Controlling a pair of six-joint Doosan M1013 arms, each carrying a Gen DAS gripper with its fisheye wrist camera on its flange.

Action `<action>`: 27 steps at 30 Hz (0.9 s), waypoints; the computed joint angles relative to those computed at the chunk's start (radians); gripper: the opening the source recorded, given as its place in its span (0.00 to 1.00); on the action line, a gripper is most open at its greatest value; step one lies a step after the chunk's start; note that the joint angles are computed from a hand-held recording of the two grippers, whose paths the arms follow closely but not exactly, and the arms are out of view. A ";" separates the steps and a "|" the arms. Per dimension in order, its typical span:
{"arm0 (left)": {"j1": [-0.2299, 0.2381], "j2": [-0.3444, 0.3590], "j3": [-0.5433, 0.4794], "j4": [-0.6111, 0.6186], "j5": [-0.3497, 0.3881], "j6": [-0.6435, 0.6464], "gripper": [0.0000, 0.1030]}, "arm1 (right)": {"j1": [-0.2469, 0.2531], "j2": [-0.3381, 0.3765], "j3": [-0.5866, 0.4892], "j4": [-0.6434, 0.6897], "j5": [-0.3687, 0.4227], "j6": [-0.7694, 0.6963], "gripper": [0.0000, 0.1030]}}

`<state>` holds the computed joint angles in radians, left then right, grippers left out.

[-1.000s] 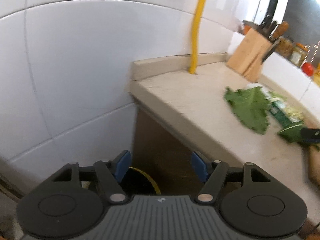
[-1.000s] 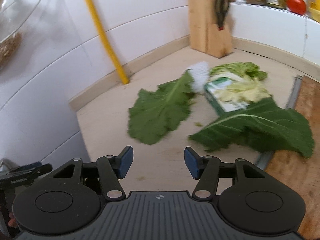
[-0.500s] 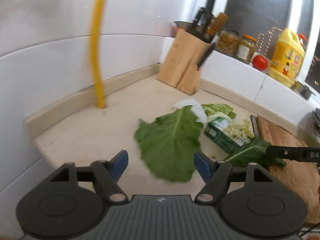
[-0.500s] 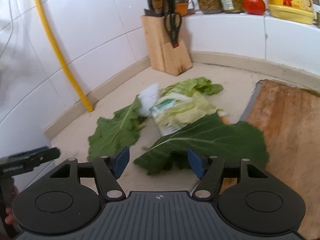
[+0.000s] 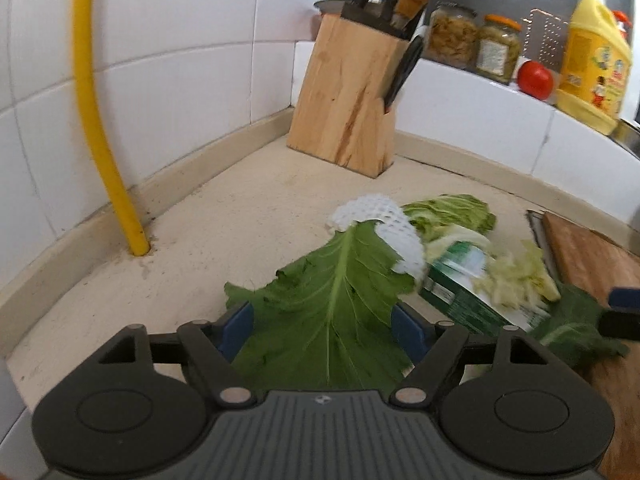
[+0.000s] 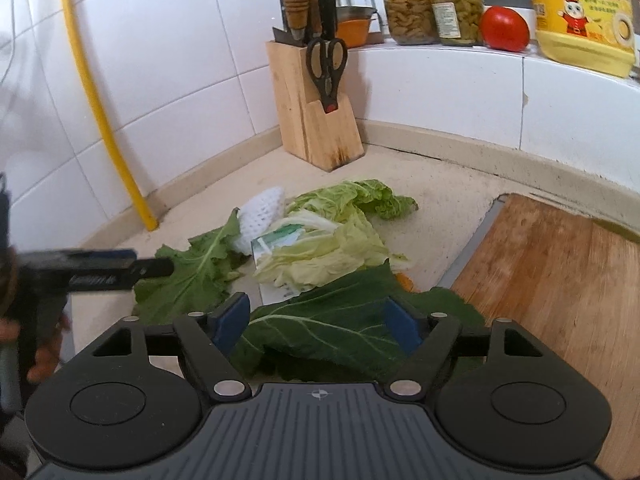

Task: Collect trash
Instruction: 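Move both tools back up to the greens on the counter, then grasp the large green leaf with the left tool while the right tool grasps napa cabbage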

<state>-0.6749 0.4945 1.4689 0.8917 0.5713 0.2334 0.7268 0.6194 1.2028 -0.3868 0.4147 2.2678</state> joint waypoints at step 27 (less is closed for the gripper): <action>0.064 0.091 -0.126 -0.255 -0.016 0.308 0.69 | -0.021 0.033 -0.055 0.096 0.049 -0.152 0.84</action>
